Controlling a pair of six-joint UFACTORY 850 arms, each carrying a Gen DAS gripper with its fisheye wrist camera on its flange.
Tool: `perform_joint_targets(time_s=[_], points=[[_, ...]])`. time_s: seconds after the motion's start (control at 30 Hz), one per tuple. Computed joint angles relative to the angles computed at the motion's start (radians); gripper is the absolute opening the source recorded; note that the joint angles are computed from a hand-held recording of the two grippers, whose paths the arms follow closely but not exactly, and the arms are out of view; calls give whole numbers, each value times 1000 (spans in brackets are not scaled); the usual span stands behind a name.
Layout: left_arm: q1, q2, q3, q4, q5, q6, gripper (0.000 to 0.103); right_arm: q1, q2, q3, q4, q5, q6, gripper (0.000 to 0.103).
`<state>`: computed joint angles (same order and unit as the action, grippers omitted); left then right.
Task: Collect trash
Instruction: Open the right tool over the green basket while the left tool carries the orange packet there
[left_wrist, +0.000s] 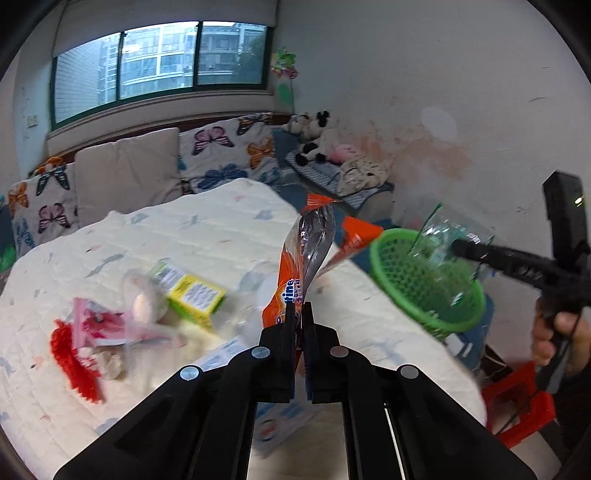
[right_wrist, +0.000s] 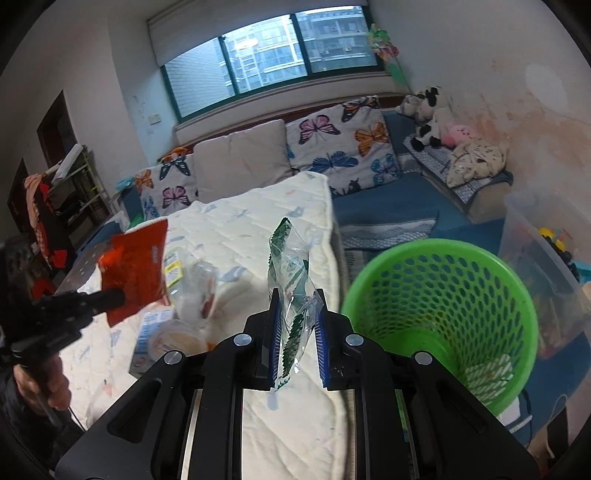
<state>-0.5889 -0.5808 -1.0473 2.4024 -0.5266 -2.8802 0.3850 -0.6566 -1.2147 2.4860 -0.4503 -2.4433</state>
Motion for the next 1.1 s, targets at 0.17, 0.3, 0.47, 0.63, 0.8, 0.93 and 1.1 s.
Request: perform_joint_targets(time_s=[0.17,0.3,0.47,0.63,0.8,0.93,1.1], points=[[-1,-43,-82,67,61,-48,4,-24,-12,-1,77,39,-85,17],[-12,-96,-174,75,116,-28,4,-48,-32,-16,120,70,-130,17],[-16,-154,-274,102,185,-29,4,-78,-70,-42,123,103,-140,20],[-22,-207,-372,75,245,19,4,-102,-111,-77,90,128,-91,21],[-23,-260,-461,5,299,104,4,-120,-137,-95,39,138,-30,21],[-21,-293,-517,-32,337,137,4,-129,-148,-106,4,141,2,22],[-21,-330,-578,-104,378,210,4,-135,-153,-108,10,134,-1,42]])
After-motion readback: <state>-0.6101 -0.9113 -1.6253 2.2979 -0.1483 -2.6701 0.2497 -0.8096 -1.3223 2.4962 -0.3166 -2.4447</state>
